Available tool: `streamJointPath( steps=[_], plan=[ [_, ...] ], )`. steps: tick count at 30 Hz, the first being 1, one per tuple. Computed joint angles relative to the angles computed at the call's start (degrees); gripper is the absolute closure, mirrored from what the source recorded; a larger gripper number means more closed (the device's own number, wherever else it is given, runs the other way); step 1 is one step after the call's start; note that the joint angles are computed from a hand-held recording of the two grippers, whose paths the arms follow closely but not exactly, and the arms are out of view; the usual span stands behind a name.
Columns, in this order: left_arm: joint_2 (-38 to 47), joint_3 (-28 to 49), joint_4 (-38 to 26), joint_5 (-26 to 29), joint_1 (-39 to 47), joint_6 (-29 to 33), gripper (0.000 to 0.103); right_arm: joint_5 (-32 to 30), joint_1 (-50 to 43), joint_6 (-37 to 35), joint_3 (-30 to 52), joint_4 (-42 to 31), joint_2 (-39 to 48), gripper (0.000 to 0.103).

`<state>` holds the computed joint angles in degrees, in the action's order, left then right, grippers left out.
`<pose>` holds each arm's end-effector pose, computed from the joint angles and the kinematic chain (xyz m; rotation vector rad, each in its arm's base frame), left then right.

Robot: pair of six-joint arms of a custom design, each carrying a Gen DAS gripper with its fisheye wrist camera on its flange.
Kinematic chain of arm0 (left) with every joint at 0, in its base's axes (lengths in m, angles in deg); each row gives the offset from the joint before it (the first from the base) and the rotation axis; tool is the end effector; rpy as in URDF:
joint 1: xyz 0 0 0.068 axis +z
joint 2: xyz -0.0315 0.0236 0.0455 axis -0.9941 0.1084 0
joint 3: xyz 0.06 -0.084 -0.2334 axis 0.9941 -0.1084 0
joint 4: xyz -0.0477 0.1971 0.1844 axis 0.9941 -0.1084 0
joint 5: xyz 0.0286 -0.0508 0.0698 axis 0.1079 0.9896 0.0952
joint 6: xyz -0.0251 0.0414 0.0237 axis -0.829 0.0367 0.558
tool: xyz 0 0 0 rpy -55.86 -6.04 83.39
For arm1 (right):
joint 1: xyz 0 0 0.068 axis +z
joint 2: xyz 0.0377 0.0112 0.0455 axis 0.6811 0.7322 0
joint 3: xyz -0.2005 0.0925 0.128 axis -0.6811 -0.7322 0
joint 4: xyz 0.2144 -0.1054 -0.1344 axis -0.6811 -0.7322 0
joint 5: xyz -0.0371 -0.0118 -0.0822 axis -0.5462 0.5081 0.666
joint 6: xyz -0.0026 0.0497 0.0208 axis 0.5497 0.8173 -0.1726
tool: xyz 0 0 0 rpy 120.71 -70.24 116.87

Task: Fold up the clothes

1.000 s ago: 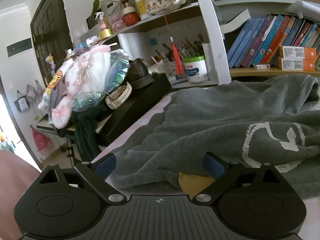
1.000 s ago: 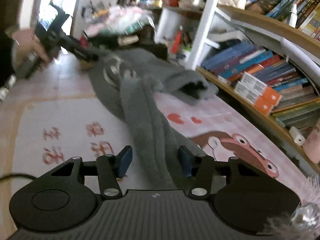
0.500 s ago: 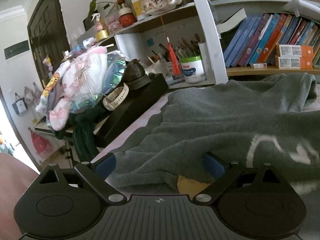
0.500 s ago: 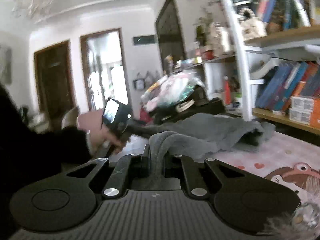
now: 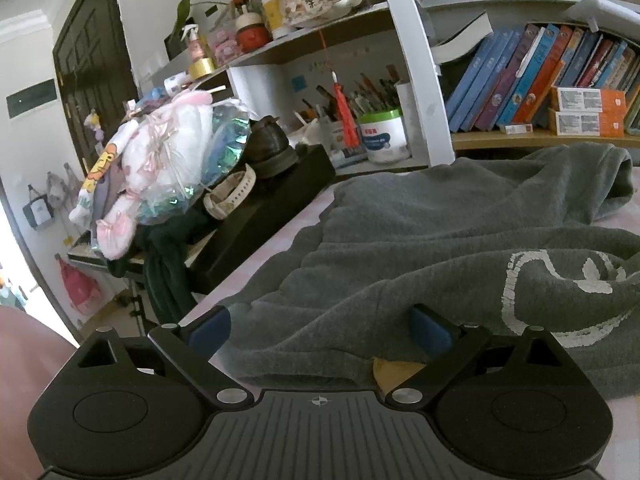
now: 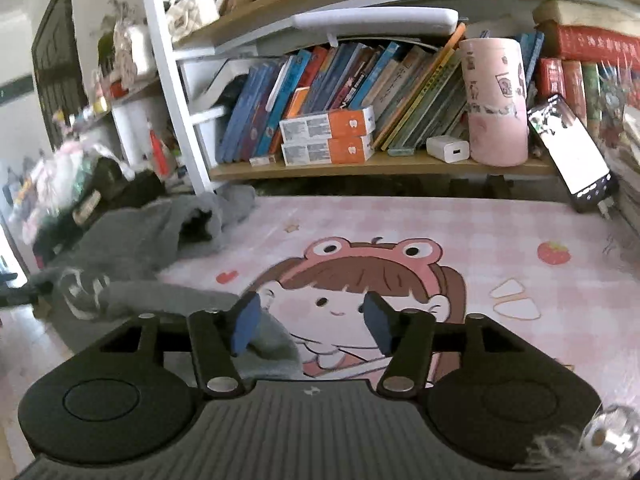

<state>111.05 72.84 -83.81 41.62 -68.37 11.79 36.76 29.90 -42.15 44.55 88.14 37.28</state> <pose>0.1817 0.0591 0.2476 -0.2364 2.0484 0.5420 0.2547 -0.0356 0.1779 -0.3543 2.0507 0.5017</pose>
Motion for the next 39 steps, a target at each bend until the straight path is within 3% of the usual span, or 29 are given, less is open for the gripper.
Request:
streamJointPath(
  steps=[3,7,12,16,18,21,28,30,35,39],
  plan=[
    [0.0,0.0,0.0,-0.3,-0.2,-0.1,0.005,0.5,0.6,-8.4,0.1,-6.1,-1.7,0.032],
    [0.1,0.1,0.0,-0.5,-0.3,0.0,0.005,5.6,4.1,-16.7,-1.0,-9.3,-3.3,0.030],
    [0.3,0.1,0.0,-0.1,0.0,0.2,0.005,23.1,8.1,-12.9,-7.3,3.5,-5.9,0.031],
    [0.1,-0.1,0.3,0.6,0.0,1.2,0.001,32.4,9.3,-10.3,-11.7,14.7,-7.0,0.031],
    [0.0,-0.3,0.6,0.5,-0.4,1.7,0.001,33.3,9.2,-10.3,-13.9,18.3,-9.1,0.029],
    [0.2,-0.3,0.8,-0.1,-0.7,1.8,0.001,30.2,7.8,-9.1,-14.6,18.4,-10.9,0.029],
    [0.3,-0.3,0.9,-0.4,-0.9,1.6,0.001,30.5,7.0,-7.2,-13.2,19.4,-9.2,0.027],
    [0.2,-0.3,0.9,-0.7,-1.2,1.6,0.001,26.5,6.0,-7.5,-11.7,16.1,-8.6,0.025],
    [0.2,-0.3,0.8,-0.4,-0.9,1.7,0.001,30.0,11.1,-15.2,-10.0,11.2,-4.4,0.025],
    [0.1,-0.4,0.9,0.0,-0.6,1.5,0.001,28.7,11.1,-15.8,-10.3,9.8,-5.3,0.025]
  ],
)
